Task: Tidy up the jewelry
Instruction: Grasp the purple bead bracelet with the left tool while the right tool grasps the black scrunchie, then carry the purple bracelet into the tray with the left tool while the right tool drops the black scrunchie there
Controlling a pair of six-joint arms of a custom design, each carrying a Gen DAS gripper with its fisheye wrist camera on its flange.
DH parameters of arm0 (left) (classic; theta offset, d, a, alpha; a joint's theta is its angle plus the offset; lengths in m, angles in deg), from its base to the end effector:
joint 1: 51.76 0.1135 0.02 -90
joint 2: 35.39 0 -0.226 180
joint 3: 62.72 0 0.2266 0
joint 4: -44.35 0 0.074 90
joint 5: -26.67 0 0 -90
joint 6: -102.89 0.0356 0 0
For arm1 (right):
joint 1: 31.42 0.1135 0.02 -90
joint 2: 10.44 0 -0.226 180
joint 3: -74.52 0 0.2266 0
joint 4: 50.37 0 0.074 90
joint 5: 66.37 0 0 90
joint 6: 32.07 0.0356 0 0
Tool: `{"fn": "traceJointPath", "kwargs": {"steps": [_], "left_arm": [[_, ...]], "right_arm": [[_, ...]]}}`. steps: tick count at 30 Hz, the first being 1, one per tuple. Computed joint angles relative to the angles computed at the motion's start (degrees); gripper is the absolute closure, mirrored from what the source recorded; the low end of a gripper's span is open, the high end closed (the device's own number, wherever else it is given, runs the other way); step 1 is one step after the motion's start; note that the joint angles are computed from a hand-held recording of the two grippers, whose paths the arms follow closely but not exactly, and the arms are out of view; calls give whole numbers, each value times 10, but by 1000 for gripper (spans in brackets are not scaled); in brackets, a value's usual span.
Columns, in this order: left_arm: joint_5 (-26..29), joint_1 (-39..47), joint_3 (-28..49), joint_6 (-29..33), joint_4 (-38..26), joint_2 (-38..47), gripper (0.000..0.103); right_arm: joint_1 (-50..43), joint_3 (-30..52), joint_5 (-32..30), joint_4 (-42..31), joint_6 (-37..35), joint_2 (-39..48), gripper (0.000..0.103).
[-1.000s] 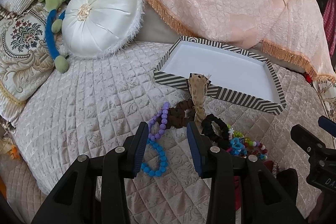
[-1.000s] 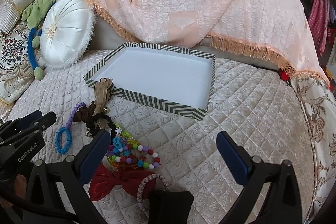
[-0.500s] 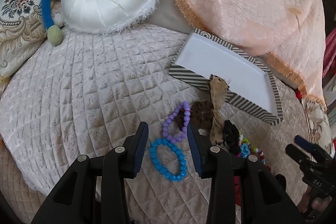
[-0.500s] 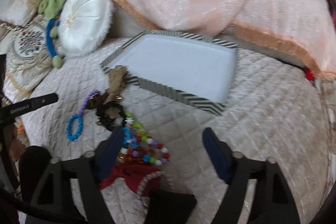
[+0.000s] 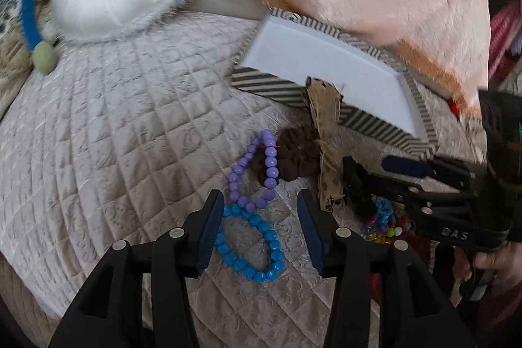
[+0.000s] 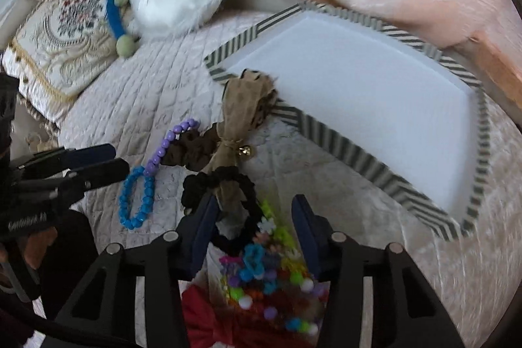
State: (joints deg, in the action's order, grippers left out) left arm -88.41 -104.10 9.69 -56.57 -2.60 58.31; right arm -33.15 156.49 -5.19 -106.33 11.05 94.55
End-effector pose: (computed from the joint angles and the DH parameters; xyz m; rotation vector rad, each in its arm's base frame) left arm 0.1861 -0.2165 0.1581 -0.4922 2.5305 -0.1539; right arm 0.3075 0.0079 0.1399 -1.1041 2.4805 0.5278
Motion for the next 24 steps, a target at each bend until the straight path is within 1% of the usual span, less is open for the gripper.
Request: {"fn": "traceJointPath", "kwargs": {"steps": [2, 3, 4, 5, 6, 7, 8, 9, 10, 12, 14, 16, 18, 20, 21, 24], "left_arm": [[8, 8, 15, 26, 5, 23, 67], [12, 12, 25, 38, 6, 37, 67], [14, 18, 39, 47, 2, 56, 67], [16, 23, 42, 53, 5, 63, 67], [23, 32, 39, 64, 20, 70, 67], [29, 39, 30, 69, 37, 69, 68], [39, 50, 12, 74, 64, 63, 70], [42, 53, 0, 75, 79, 57, 87], [45, 58, -11, 73, 90, 49, 100], [37, 58, -26, 71, 97, 31, 102], [22, 50, -37, 72, 90, 6, 103], [6, 41, -41, 67, 72, -19, 103], [-7, 35, -39, 64, 55, -40, 103], [-21, 26, -39, 60, 39, -62, 103], [-31, 21, -34, 57, 23, -74, 103], [-39, 14, -31, 54, 7, -98, 103]], "right_arm": [[17, 8, 13, 10, 9, 21, 53], [21, 22, 11, 2, 10, 38, 60], [22, 33, 7, -6, 10, 51, 82], [23, 47, 1, -16, 15, 68, 91], [21, 52, -3, -15, 19, 74, 94], [17, 56, -7, -17, 19, 76, 95], [13, 53, -14, -16, 18, 73, 95], [10, 53, -19, -16, 17, 69, 96], [4, 52, -26, -19, 15, 63, 97], [-14, 59, -49, -35, 13, 50, 97], [-34, 70, -72, -55, 7, 40, 97], [-44, 74, -86, -61, 10, 30, 97], [-61, 92, -104, -88, 4, 28, 97], [-71, 96, -115, -98, 4, 21, 97], [-78, 99, -119, -103, 3, 15, 97], [-96, 116, -130, -119, 1, 14, 97]]}}
